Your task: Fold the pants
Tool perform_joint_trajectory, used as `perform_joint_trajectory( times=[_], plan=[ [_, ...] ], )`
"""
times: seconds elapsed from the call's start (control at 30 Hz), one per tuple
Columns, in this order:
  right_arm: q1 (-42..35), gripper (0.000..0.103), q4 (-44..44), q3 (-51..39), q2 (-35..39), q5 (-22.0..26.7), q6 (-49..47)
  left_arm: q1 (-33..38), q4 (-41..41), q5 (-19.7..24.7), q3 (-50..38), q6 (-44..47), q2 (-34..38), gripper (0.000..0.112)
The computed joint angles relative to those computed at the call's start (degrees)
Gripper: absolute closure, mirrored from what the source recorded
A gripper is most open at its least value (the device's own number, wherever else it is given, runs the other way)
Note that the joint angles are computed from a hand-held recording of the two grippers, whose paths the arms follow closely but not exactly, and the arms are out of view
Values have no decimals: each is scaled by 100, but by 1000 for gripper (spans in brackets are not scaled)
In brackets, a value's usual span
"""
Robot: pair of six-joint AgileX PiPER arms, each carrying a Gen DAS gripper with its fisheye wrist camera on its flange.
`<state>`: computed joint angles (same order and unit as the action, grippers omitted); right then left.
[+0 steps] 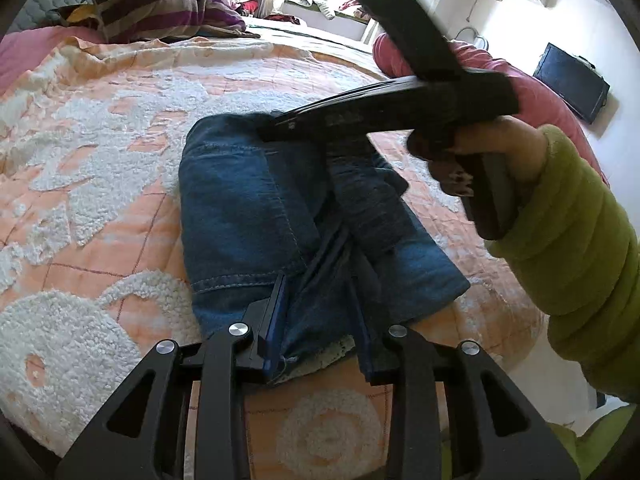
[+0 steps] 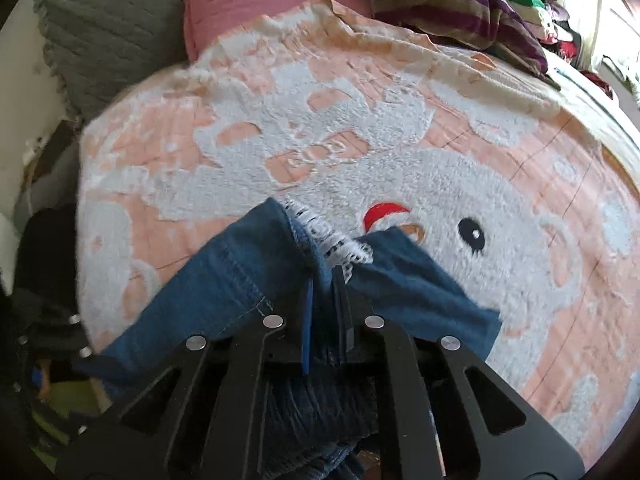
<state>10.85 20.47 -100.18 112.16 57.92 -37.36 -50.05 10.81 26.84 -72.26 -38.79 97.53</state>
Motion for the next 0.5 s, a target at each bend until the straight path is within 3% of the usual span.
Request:
perform_joint_trajectory(
  times=[0.1,0.23,0.5],
  plan=[
    [149,99,-344,0,199,-170,166,-2,7,-28,-14,-9,25,83],
    [6,97,-112,19,148,-202,332,-17,-9,-25,-1,-10,16,83],
    [-404,71,572,815,-813,-717,21,-99,67,-16,122,-171,-98,83]
  ],
)
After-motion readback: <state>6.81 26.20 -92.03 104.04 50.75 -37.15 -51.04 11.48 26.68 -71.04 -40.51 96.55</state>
